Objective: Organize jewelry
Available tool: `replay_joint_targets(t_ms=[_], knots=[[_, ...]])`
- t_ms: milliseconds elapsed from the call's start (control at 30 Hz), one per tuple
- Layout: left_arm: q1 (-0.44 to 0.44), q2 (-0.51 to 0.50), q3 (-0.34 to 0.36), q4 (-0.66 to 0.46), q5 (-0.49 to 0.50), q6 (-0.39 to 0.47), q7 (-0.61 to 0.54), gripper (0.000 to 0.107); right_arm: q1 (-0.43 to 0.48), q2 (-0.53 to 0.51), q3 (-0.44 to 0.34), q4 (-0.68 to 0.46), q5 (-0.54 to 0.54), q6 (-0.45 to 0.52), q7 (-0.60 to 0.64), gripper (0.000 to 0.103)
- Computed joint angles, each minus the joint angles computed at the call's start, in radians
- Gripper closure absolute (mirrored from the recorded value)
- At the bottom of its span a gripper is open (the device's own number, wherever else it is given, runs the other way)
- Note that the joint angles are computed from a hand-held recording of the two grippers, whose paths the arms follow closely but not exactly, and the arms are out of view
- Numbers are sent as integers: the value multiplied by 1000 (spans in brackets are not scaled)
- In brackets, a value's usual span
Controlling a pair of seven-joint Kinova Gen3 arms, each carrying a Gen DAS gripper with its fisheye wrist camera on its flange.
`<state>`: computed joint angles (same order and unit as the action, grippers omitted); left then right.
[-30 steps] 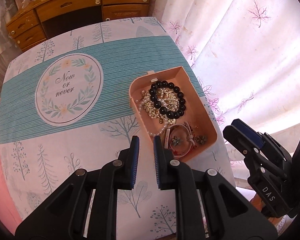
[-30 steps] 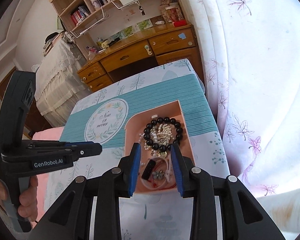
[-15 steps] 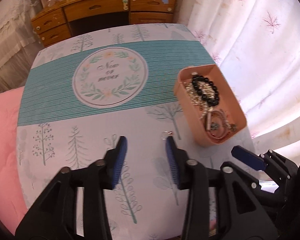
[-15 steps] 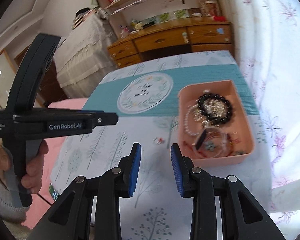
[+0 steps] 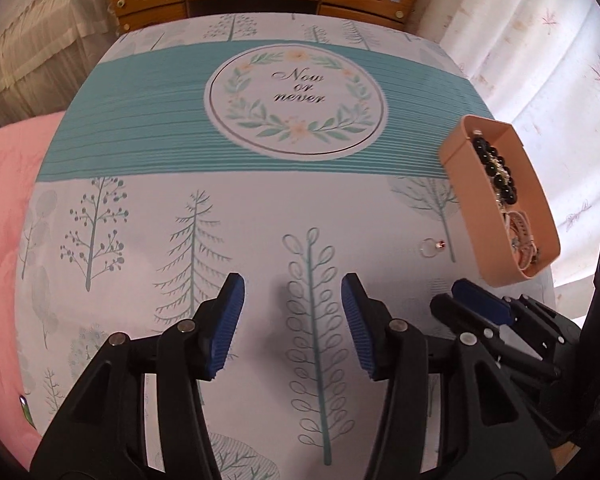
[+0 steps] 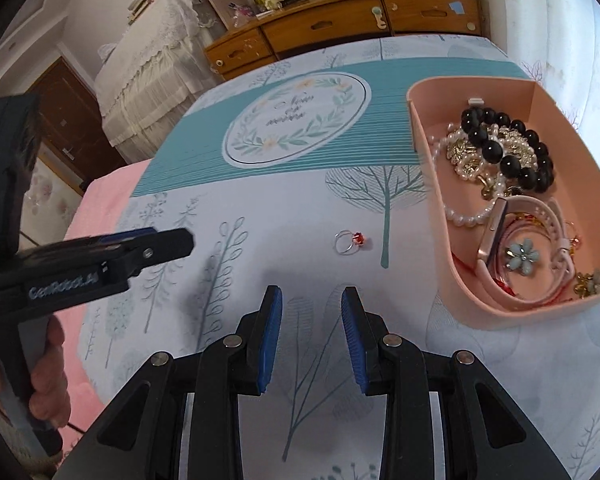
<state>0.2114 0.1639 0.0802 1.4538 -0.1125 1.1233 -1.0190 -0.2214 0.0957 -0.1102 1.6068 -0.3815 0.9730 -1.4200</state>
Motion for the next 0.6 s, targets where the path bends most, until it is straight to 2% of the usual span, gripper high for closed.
replay_joint_targets(t_ms=[167,300,600], knots=[[-39,-9,-14,50,41,-41,-19,60,-37,52,-3,-34,94,-37,-82,72],[-63,-13,-18,72,68,-64,-37,60,-42,86,-10,-64,108,-58,-98,72],[-86,-20,-19,98,107,-101,-66,60,-137,114,-8,-112,299,-62,-246,72]])
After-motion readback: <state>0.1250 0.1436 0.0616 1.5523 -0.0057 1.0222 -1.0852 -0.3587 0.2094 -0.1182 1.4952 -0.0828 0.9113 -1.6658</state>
